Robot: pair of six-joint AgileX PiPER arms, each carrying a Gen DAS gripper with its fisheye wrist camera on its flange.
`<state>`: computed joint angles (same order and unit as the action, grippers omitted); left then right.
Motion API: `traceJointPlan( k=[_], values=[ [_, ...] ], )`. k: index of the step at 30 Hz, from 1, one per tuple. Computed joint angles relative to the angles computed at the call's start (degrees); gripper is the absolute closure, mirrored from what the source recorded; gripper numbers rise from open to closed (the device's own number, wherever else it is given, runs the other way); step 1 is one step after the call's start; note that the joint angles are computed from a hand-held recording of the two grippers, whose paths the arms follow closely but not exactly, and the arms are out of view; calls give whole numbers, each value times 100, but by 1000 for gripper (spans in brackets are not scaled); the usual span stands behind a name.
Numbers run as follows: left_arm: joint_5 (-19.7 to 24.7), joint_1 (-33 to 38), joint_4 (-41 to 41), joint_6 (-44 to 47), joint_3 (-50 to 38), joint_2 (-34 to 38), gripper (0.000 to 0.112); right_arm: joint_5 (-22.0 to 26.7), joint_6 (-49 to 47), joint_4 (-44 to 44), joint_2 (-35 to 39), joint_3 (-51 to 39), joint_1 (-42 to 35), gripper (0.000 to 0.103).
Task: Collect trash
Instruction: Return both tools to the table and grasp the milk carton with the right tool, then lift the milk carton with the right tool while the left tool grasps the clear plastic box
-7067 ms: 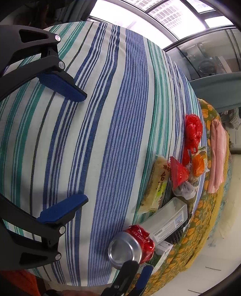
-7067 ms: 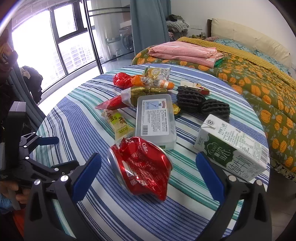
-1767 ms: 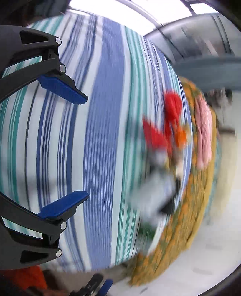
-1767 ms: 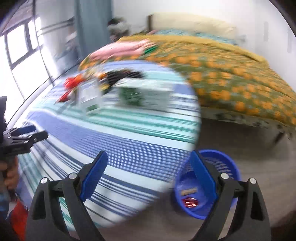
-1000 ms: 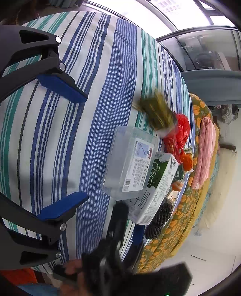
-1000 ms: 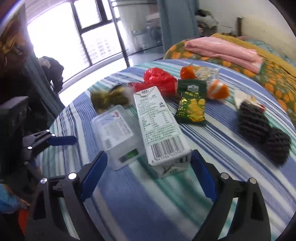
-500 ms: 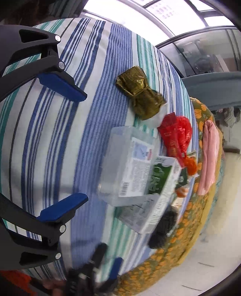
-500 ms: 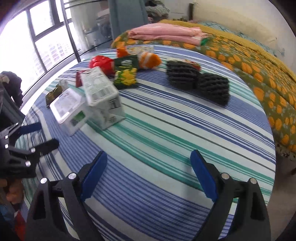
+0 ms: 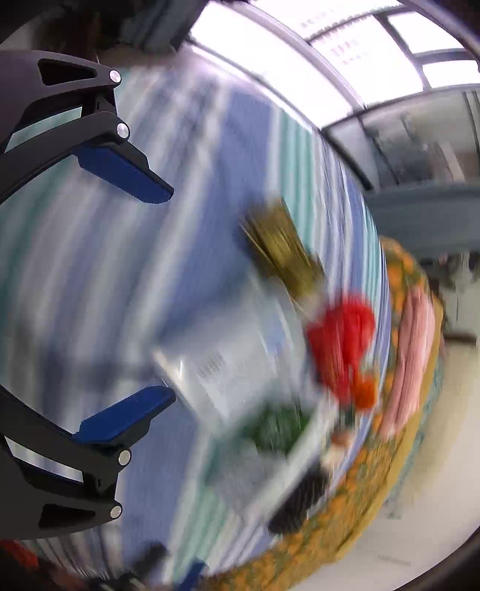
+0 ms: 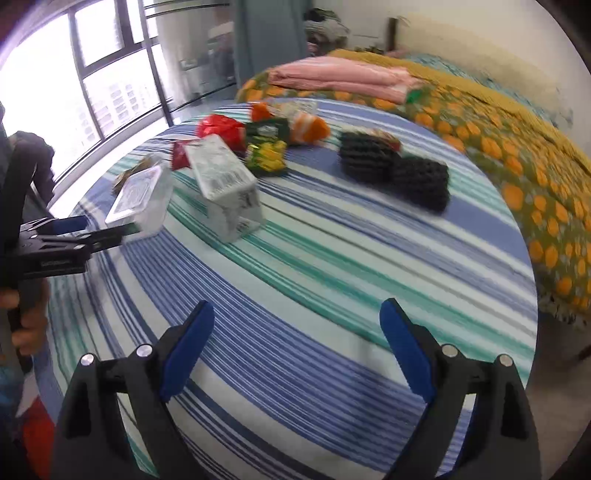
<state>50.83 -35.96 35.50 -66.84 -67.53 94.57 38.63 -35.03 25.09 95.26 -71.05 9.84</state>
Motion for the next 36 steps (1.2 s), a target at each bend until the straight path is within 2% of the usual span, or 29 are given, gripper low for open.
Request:
traceJointPlan(
  k=[2, 5, 8, 10, 11, 12, 14, 16, 19, 22, 23, 24, 25, 29, 33, 36],
  values=[
    [156, 288, 20, -35, 574, -457, 14, 129, 76, -97, 157, -316, 142, 14],
    [-203, 750, -317, 230, 1043, -1016, 15, 407, 330, -239, 572, -1071, 455, 15],
    [-588, 801, -799, 742, 878, -1146, 15, 705, 808, -570, 1112, -1986, 789, 15],
    [-618, 547, -989, 1097, 377, -844, 15, 936, 1191, -975, 1516, -2627, 1012, 23],
    [-499, 398, -953, 1184, 10, -575, 15, 1009, 1262, -1111, 1630, -2784, 1077, 33],
    [-356, 274, -842, 1190, -389, -260, 15, 1193, 1355, -1296, 1826, -3056, 1156, 48],
    [-162, 173, -683, 1111, -919, 225, 15, 1428, 1468, -1438, 2006, -3289, 1173, 58],
    [-4, 269, -829, 1224, -1485, 708, 15, 1413, 1539, -1366, 1861, -3100, 1063, 58],
    [342, 362, -819, 1304, -2055, 1273, 15, 1161, 1569, -1293, 1299, -2309, 813, 58],
    [431, 464, -968, 1430, -2241, 1484, 15, 1112, 1498, -1129, 793, -1580, 516, 60],
    [369, 459, -971, 1404, -2199, 1461, 15, 1129, 1428, -998, 618, -1335, 405, 60],
    [162, 473, -1036, 1459, -2069, 1379, 23, 1163, 1286, -776, 407, -1040, 260, 61],
    [-18, 510, -1187, 1622, -1944, 1298, 37, 1202, 1137, -581, 242, -815, 133, 61],
    [-383, 369, -1298, 2058, -1552, 1039, 43, 1504, 571, 325, -289, -112, -502, 62],
    [-1030, 99, -2188, 3306, -833, 498, 43, 2037, 171, 1163, -346, 79, -1254, 62],
    [-1011, -297, -1899, 3186, -589, 347, 42, 1963, 194, 1213, -271, 44, -1514, 59]
  ],
)
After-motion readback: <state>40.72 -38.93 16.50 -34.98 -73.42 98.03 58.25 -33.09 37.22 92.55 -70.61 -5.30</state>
